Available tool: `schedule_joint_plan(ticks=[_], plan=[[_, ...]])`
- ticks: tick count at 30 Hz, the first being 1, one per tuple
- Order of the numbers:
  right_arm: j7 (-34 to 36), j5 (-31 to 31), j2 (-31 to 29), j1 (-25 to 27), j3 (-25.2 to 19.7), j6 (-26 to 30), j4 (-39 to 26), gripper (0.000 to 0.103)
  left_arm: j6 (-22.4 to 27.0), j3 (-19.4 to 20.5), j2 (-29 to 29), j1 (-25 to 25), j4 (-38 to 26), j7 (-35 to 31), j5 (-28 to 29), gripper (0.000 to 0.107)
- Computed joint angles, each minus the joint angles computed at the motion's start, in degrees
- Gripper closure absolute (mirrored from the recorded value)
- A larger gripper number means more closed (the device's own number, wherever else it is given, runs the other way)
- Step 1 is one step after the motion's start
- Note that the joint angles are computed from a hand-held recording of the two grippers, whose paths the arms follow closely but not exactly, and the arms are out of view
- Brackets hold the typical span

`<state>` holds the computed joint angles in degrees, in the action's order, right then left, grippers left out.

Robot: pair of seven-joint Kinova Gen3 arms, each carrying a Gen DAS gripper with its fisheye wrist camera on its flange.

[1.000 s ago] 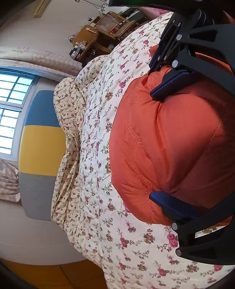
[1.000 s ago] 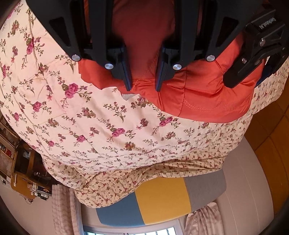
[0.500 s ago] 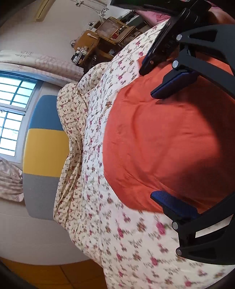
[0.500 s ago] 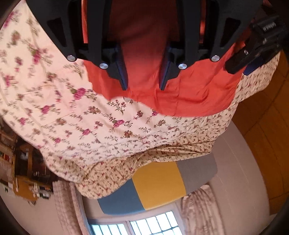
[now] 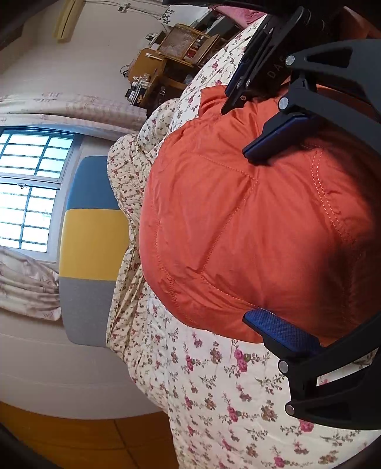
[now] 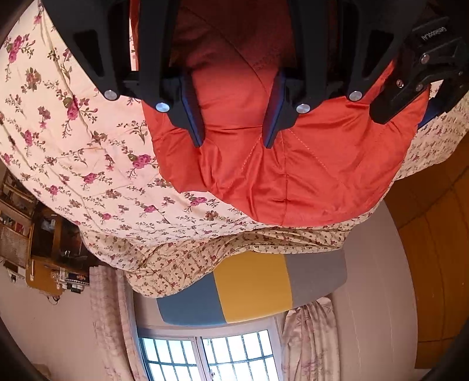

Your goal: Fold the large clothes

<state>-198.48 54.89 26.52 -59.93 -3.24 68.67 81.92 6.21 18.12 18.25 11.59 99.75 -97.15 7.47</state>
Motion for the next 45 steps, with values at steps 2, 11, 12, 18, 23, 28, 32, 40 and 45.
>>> schedule_joint_plan(ticks=[2, 11, 12, 18, 23, 28, 32, 40, 45], plan=[[0.68, -0.76, -0.55, 0.51, -0.30, -0.42, -0.03, 0.062, 3.50, 0.71, 0.05, -0.80, -1.78, -0.36, 0.40, 0.007], [10.22, -5.67, -3.76, 8.46, -2.37, -2.97, -6.99, 0.059, 20.31, -5.52, 2.59, 4.05, -20.58, 3.38, -1.23, 0.007], [12.55, -7.09, -2.97, 11.07, -4.26, -2.68, -8.68, 0.059, 21.85, -8.06, 3.87, 6.70, -23.23, 5.25, -3.56, 0.007], [20.31, -18.52, 0.90, 13.41, 0.96, -7.10, -10.65, 0.057, 32.18, -12.18, 13.86, 11.80, -36.06, 7.52, -8.89, 0.007], [17.05, -18.34, 1.63, 11.95, 3.42, -9.14, -8.38, 0.057, 28.22, -14.60, 14.12, 12.94, -33.01, 7.33, -6.82, 0.007], [15.24, -17.69, 2.92, 11.35, 4.62, -9.98, -7.93, 0.057, 28.28, -14.33, 16.35, 12.80, -34.95, 7.67, -7.42, 0.007], [15.06, -17.97, 2.84, 11.58, 4.73, -10.81, -7.27, 0.057, 28.20, -13.13, 16.59, 12.13, -34.97, 8.42, -8.81, 0.007], [9.90, -13.85, 1.36, 8.99, 5.57, -11.32, -4.48, 0.053, 26.51, -13.86, 13.19, 12.18, -30.56, 5.00, -6.60, 0.007], [3.03, -7.55, -1.06, 5.44, 5.19, -9.98, -1.25, 0.033, 24.46, -5.79, 9.29, 3.36, -23.90, -3.49, 1.79, 0.007]])
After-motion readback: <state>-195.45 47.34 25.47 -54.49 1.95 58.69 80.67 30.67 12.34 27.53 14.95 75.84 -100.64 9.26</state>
